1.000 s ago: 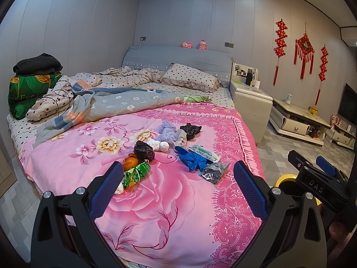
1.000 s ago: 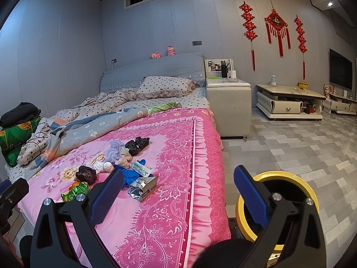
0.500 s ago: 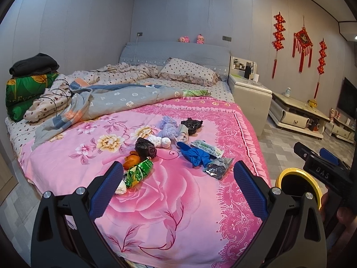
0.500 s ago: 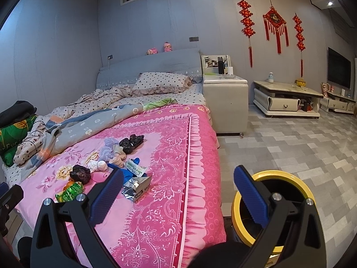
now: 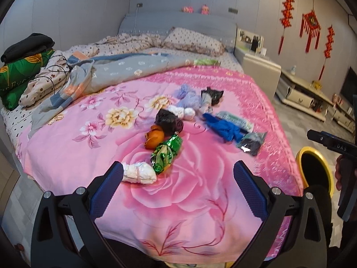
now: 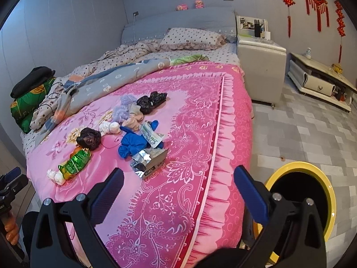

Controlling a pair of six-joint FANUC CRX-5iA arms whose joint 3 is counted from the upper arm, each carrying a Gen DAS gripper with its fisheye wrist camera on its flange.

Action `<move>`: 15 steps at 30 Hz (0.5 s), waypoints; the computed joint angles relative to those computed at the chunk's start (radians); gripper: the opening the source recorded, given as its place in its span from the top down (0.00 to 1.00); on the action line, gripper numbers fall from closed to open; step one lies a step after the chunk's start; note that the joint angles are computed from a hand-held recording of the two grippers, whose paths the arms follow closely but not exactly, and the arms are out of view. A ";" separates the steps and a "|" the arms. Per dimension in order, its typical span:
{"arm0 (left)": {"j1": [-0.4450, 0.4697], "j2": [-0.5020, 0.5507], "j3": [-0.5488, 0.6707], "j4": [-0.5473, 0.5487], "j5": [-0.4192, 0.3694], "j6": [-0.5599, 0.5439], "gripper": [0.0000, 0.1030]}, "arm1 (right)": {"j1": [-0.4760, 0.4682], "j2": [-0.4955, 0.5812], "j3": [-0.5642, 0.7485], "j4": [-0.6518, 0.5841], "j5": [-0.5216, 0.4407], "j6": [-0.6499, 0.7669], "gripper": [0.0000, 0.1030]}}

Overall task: Collect trash
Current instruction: 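Grasp the green snack bag with the left tool while the right tool grasps the crumpled foil wrapper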

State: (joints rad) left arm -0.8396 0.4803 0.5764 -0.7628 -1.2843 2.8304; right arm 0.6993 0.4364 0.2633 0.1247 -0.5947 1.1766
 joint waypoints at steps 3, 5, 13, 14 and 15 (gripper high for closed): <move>0.055 0.022 0.009 0.073 0.009 -0.091 0.08 | -0.024 0.077 0.141 -0.153 -0.122 0.100 0.08; 0.096 0.027 -0.004 0.121 0.054 -0.138 0.08 | -0.014 0.115 0.182 -0.133 -0.156 0.096 0.08; 0.204 0.096 0.040 0.235 0.097 -0.261 0.08 | -0.009 0.274 0.402 -0.160 -0.293 0.196 0.08; 0.215 0.105 0.048 0.249 0.096 -0.272 0.08 | -0.012 0.296 0.435 -0.168 -0.309 0.210 0.08; 0.225 0.113 0.053 0.260 0.103 -0.283 0.08 | -0.016 0.314 0.468 -0.184 -0.325 0.227 0.08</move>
State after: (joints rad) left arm -0.6141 0.5930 0.6291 -0.5023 -1.1812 2.5477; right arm 0.6836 0.7509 0.7312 -0.0596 -0.9201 1.4039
